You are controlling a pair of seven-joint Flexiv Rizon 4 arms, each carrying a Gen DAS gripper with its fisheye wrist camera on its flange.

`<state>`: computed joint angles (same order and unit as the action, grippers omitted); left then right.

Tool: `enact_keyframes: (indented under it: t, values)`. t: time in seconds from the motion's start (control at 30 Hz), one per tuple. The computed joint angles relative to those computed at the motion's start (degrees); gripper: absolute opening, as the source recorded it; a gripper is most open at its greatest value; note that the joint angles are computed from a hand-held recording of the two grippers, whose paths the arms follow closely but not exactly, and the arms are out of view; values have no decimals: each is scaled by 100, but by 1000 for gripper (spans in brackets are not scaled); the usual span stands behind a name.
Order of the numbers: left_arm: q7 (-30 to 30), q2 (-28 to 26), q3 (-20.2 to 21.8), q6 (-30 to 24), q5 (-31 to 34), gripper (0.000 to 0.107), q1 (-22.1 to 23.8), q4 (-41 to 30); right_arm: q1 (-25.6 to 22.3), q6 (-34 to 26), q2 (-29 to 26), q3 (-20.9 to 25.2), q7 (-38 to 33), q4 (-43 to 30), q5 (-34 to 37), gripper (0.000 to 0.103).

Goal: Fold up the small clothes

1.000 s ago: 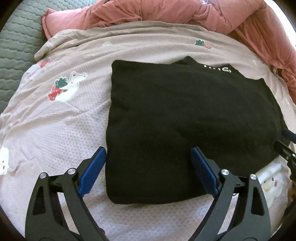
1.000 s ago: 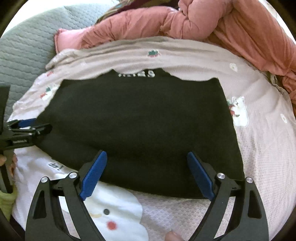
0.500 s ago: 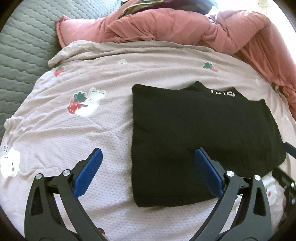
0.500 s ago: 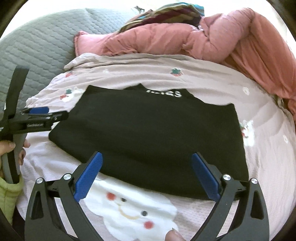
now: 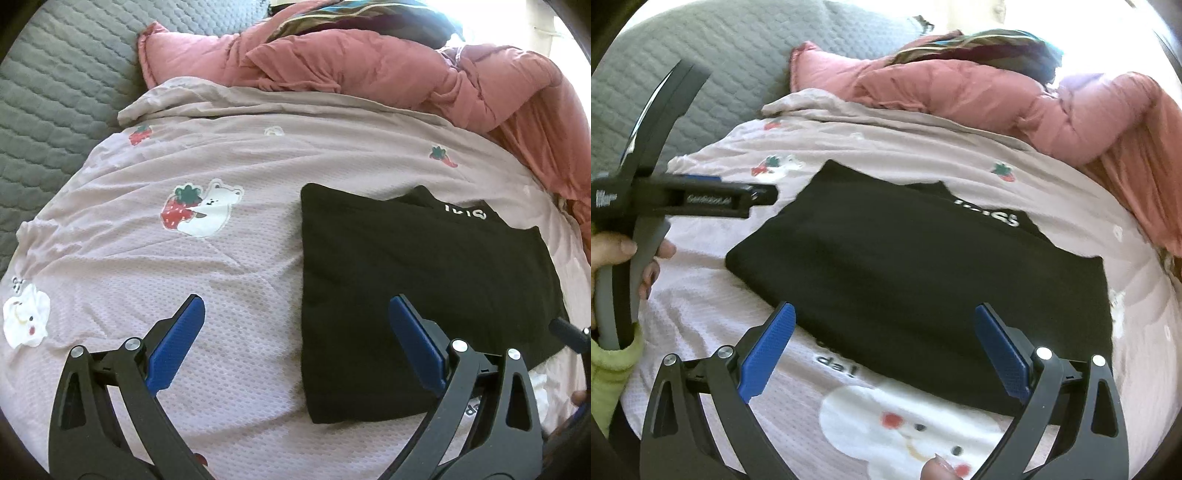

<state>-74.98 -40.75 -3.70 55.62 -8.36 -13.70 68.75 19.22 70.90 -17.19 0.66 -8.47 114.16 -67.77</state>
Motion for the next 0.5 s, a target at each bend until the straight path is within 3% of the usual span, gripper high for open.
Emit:
enact_keyframes:
  t: [0.5]
  values:
    - [-417,-310,105,-220,-16,93,113,-511,434,-11,-766,-108,-1238,-768,939,97]
